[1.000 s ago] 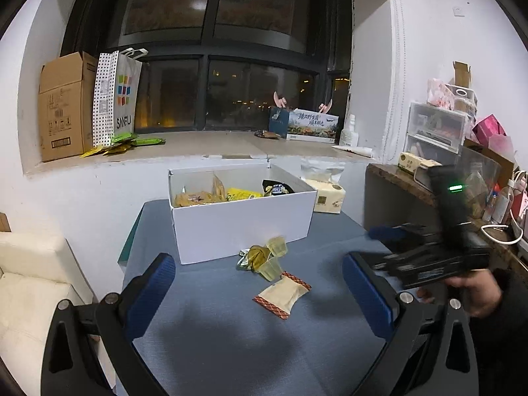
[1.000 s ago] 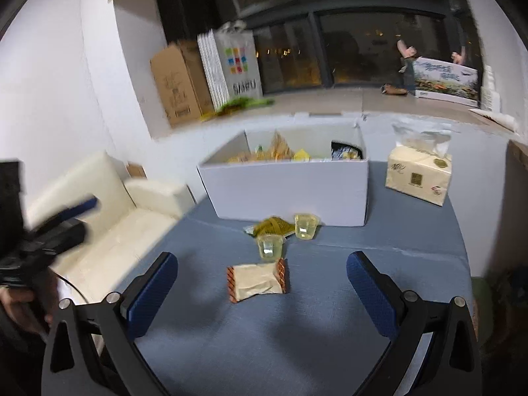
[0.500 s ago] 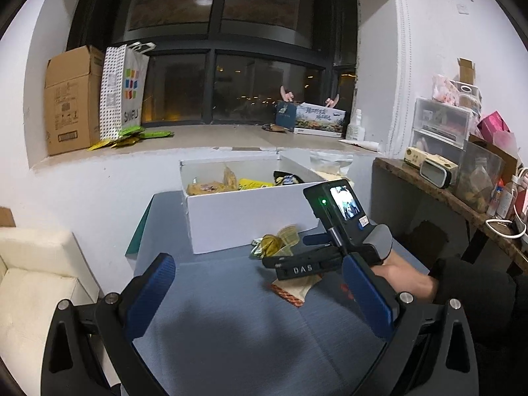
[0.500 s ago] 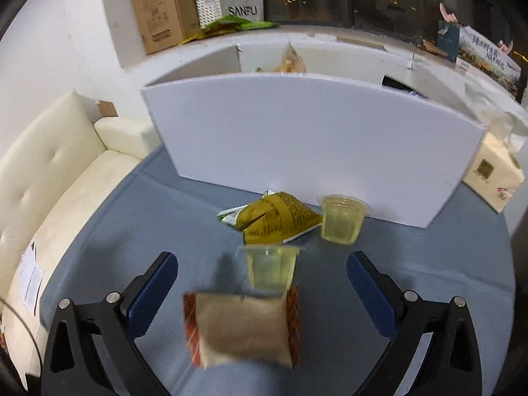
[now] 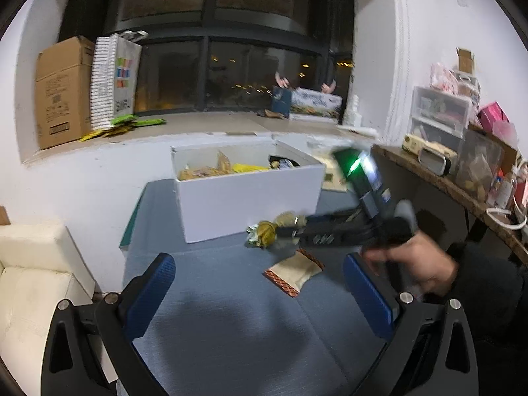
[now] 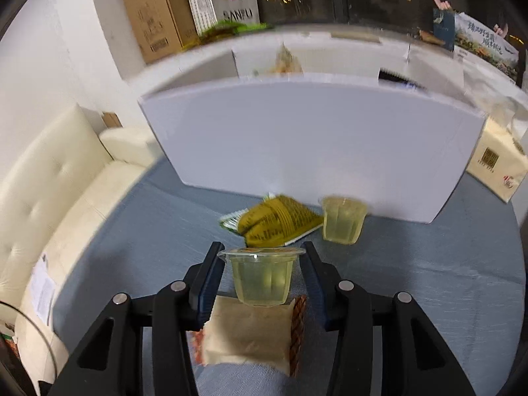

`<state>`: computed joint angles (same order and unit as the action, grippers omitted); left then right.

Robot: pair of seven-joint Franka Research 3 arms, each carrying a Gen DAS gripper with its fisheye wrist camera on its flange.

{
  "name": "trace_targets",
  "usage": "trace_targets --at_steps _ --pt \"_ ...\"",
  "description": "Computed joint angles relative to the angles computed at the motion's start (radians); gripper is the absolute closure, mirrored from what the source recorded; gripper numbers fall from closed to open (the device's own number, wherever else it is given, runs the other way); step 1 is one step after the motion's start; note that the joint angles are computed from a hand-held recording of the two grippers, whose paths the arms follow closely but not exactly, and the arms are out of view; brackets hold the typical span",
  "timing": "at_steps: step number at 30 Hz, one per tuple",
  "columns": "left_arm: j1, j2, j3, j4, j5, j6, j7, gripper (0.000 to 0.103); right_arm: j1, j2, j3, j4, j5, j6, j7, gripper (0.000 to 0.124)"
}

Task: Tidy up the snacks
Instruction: 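Grasp a jelly cup with the right tool while the left grasps the wrapped cake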

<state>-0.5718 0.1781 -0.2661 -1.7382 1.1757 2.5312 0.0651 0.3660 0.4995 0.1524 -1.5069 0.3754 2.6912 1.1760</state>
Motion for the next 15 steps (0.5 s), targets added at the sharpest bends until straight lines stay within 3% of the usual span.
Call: trace_targets --at_steps 7,12,14,15 --pt "0.016 0.182 0.005 0.163 -0.220 0.096 0.309 0.000 -0.140 -0.228 0.110 -0.246 0.310 0.108 -0.298 0.073" --pt "0.051 0.342 -0.037 0.323 -0.430 0.127 0.649 0.000 -0.140 -0.356 0.084 -0.348 0.493 0.124 -0.438 0.073" --pt "0.073 0.412 -0.067 0.397 -0.518 0.120 0.784 0.000 -0.135 -0.413 0.066 -0.403 0.576 0.137 -0.503 0.073" --pt "0.101 0.460 -0.109 0.449 -0.587 0.104 0.896 0.000 -0.130 -0.430 0.054 -0.417 0.608 0.133 -0.529 0.073"
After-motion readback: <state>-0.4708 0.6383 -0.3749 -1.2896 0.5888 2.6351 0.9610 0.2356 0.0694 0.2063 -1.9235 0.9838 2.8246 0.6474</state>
